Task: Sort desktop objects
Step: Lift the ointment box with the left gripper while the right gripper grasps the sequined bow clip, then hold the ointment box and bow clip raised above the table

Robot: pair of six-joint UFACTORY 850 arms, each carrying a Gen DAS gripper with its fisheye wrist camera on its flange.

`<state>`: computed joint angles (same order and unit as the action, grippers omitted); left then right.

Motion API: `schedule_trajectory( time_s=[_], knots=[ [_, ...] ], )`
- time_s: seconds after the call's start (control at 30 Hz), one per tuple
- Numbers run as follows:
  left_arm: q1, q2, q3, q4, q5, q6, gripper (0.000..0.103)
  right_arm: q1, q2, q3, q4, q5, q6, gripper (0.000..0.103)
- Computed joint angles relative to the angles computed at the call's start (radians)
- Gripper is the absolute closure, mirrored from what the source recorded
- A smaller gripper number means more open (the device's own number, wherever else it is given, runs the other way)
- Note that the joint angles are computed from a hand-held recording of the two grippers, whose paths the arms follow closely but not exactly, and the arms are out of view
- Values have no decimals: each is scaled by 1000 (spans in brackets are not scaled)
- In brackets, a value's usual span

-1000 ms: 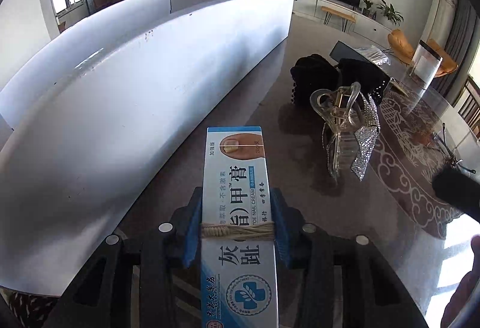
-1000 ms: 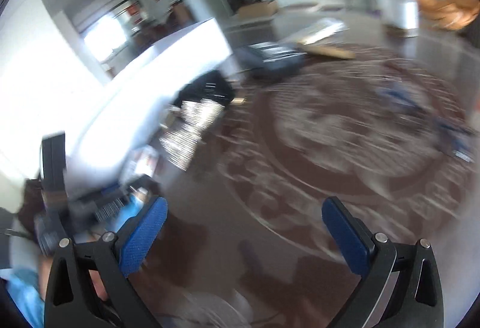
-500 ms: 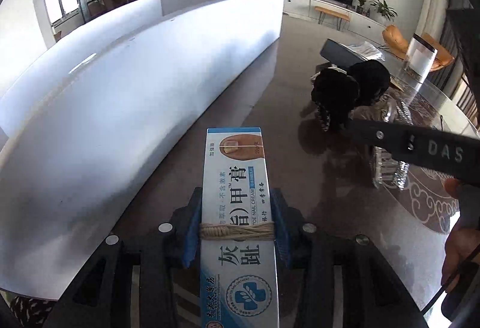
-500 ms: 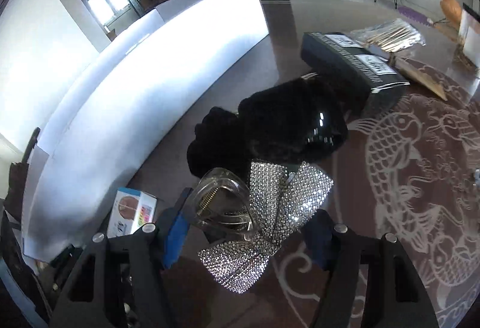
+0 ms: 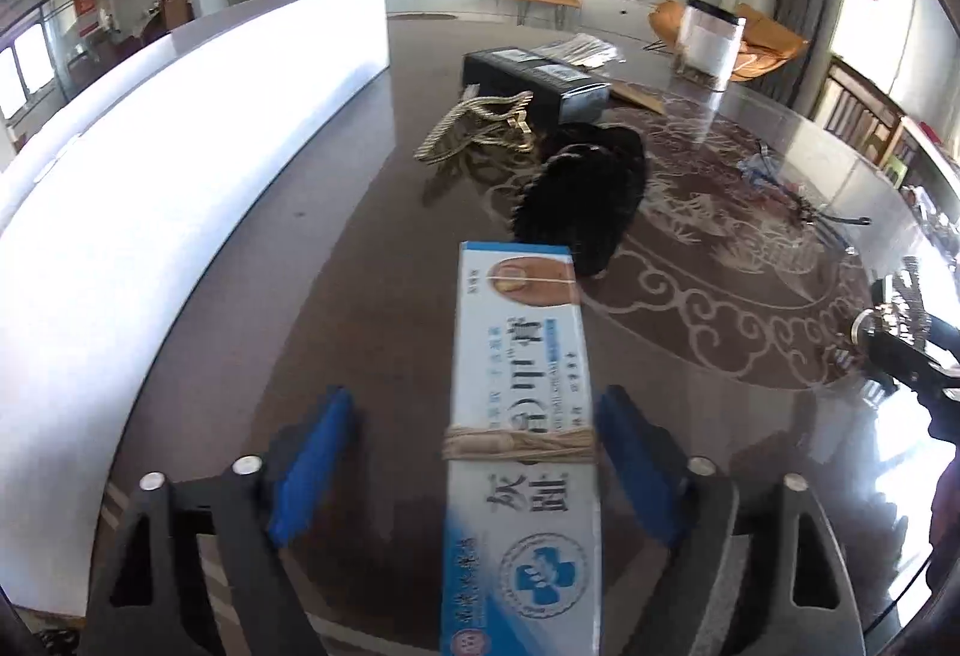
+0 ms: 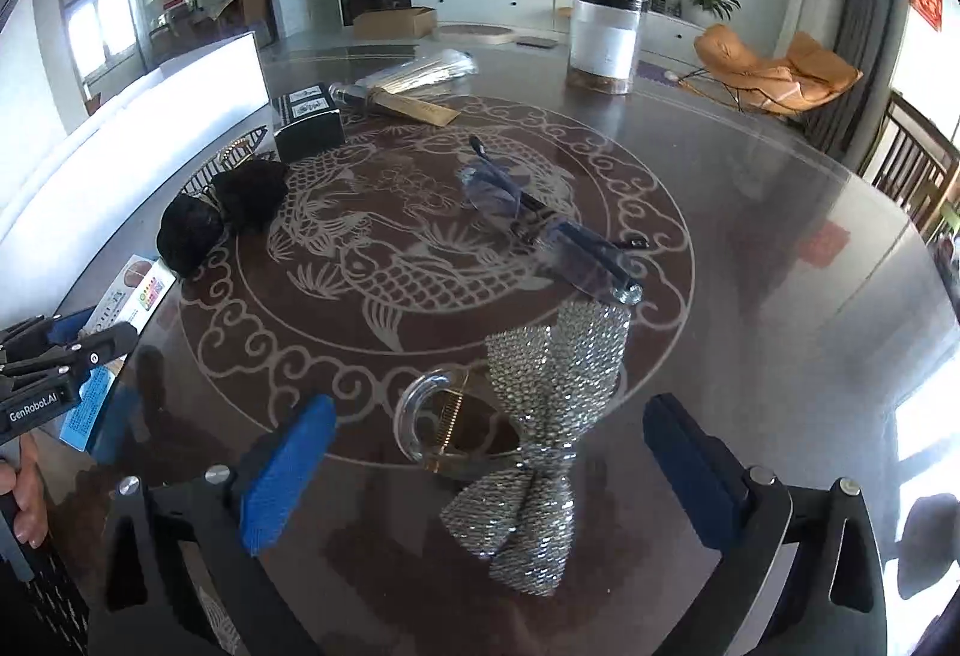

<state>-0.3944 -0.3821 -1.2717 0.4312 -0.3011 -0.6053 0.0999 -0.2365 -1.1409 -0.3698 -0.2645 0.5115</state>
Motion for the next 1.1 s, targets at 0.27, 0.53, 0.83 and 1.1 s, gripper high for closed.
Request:
schedule_trajectory(
  time_s=[0.27,0.53,0.83,1.1],
  knots=[
    [-7,-8,6,82,-23,-63,1,39,-52,-23,-220,-65,287,0],
    [4,-2,14,-8,-2,25,0,42,-58,-26,-226,-62,295,0],
    [4,-3,13,-7,-2,24,0,42,-58,-26,-229,-64,297,0],
    [4,-2,14,-4,-2,21,0,42,-58,-26,-230,-64,298,0]
  ],
)
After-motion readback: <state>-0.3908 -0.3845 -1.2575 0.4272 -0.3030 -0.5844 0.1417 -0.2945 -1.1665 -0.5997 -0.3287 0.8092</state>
